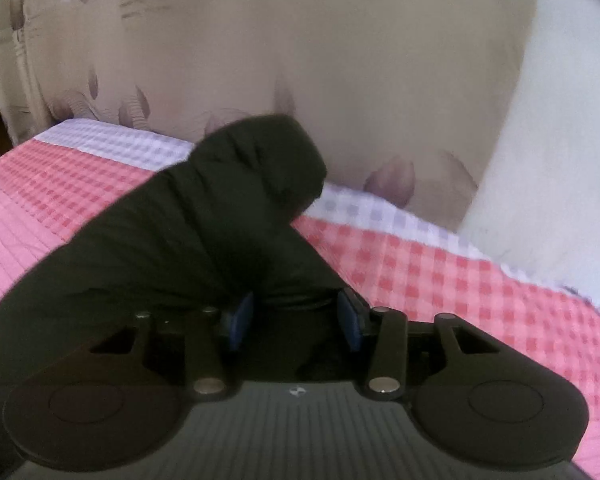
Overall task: Fold large clothes
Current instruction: 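Open the right gripper and release the jacket edge beside the left gripper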
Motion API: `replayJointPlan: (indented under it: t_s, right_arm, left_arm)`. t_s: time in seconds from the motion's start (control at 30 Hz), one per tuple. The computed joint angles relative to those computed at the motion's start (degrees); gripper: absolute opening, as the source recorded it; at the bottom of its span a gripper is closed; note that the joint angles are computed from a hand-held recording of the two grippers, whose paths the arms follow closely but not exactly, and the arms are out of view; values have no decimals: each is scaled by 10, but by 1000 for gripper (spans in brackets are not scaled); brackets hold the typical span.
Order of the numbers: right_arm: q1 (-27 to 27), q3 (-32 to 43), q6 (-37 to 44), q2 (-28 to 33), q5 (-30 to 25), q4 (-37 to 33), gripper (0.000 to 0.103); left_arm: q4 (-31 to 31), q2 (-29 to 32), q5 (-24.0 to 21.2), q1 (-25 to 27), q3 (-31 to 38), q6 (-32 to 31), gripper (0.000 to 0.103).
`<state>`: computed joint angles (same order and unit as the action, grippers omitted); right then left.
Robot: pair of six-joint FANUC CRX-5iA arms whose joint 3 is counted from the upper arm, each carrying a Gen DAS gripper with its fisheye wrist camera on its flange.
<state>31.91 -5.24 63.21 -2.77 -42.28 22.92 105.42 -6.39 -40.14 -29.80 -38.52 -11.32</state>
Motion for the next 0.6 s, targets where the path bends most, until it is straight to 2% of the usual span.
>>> replayJointPlan:
  t_s: [0.07,0.1,0.17,0.2,0.23,0.3,0.4,0.6]
  right_arm:
    - [-6,-10,-10,3,22,3,47]
    - [-11,-16,-21,8,36,7,53]
    - [-23,-13,-29,15,42,-9,67]
    - [-29,-7,-33,21,38,-24,81]
    - [-34,-5,-41,22,36,-33,87]
    - [-43,0,-39,25,39,-61,89]
    - [-40,-24,-70,16,58,-30,92]
    - [-31,-36,-125,16,50,34,99]
  left_arm:
    - [2,-1,-1,0,-2,-1,89]
    - [9,-2,5,-3,-3,-4,88]
    - [14,-4,6,-3,-6,-4,87]
    - [15,-5,7,-4,-7,-5,87]
    - [15,-5,7,-4,-8,-6,86]
    - [11,-6,6,-3,-10,-5,86]
    - [3,-3,2,1,-6,0,86]
    - [-4,2,15,-1,5,10,85]
